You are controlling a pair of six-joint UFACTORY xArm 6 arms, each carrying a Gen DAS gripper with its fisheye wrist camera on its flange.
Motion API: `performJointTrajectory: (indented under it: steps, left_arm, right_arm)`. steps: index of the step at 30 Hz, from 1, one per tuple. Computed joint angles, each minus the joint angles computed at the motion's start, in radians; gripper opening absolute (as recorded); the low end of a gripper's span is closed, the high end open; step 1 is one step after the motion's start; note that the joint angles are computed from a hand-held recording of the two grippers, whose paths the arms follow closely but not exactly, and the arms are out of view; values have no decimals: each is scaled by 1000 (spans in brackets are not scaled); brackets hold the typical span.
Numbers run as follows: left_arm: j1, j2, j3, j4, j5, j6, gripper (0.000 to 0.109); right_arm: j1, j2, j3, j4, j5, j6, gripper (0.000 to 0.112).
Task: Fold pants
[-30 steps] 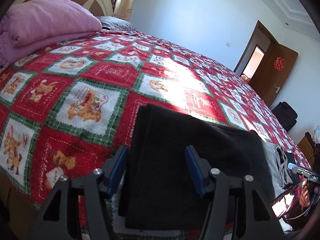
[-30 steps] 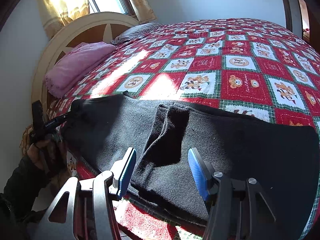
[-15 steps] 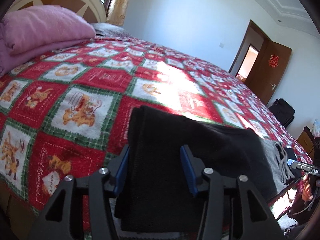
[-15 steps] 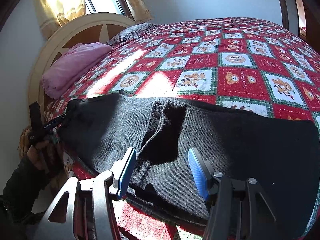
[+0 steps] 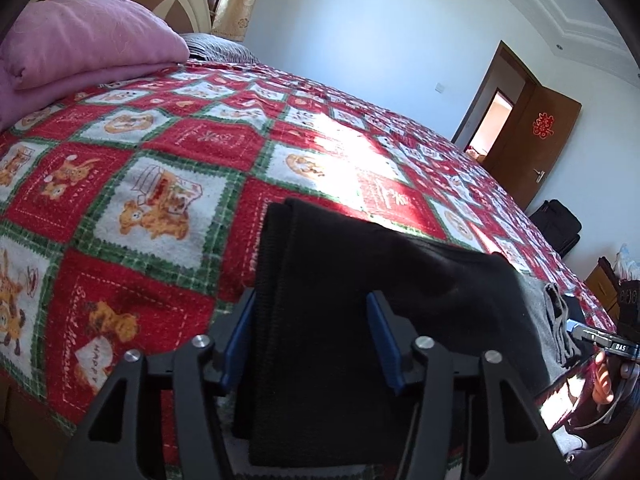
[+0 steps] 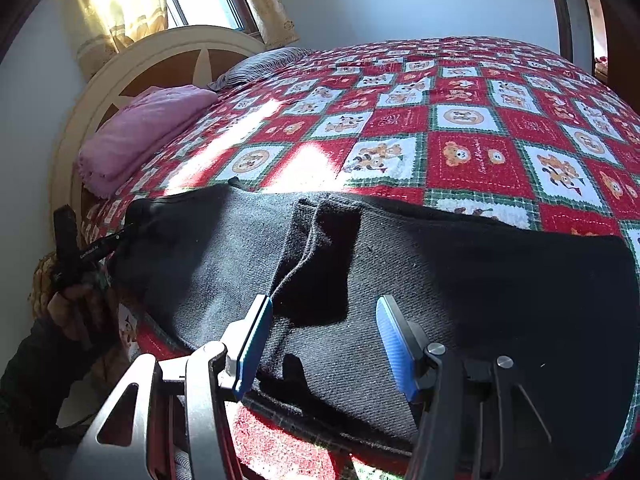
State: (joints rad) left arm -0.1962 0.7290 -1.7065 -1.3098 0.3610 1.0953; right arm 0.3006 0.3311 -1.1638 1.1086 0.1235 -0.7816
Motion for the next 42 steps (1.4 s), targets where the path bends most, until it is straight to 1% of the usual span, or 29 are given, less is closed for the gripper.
performJointTrajectory:
  steps: [1, 2, 4, 5, 8, 11, 13, 18, 23, 30, 33, 37, 40, 42]
  left_arm:
    - [6, -2, 1, 4, 10, -8, 42]
    - [15, -5, 2, -7, 31, -6, 38]
    - [27, -19, 13, -39, 64, 13, 18]
    - [32, -27, 19, -52, 81, 19, 15]
    - [46, -56, 40, -126, 143, 58, 14]
    - [48, -82, 61, -171, 169, 98, 14]
    - [54, -93, 68, -193, 187, 102, 14]
    - [86, -122, 87, -276, 324, 90, 13]
    - [77, -158, 101, -335, 405, 97, 13]
    - [10, -206, 99, -343, 386, 130, 13]
    - [-22, -214, 82, -340, 392, 137, 13]
    - [-61, -223, 63, -344, 420, 139, 13]
    - [-90, -215, 30, -349, 459, 131, 13]
    - [-117, -202, -3, -330, 476, 113, 13]
  right_arm:
    - [0, -1, 0, 9, -2, -8, 56]
    - [2, 0, -1, 12, -5, -11, 56]
    - [3, 1, -1, 20, -10, -18, 56]
    - [4, 0, 1, 29, -12, -25, 56]
    - [5, -4, 2, 49, -24, -38, 56]
    - [3, -14, 9, 73, -37, -49, 56]
    - [2, -18, 12, 95, -42, -63, 56]
    - [-2, -32, 21, 104, -53, -57, 56]
    - [-7, -61, 33, 132, -68, -73, 56]
    - [-24, -131, 80, 143, -97, -64, 56]
    - [-38, -163, 106, 156, -101, -76, 56]
    - [-60, -209, 147, 198, -112, -115, 56]
    - [-77, -232, 176, 214, -121, -132, 57]
    - [-95, -248, 195, 241, -124, -151, 57]
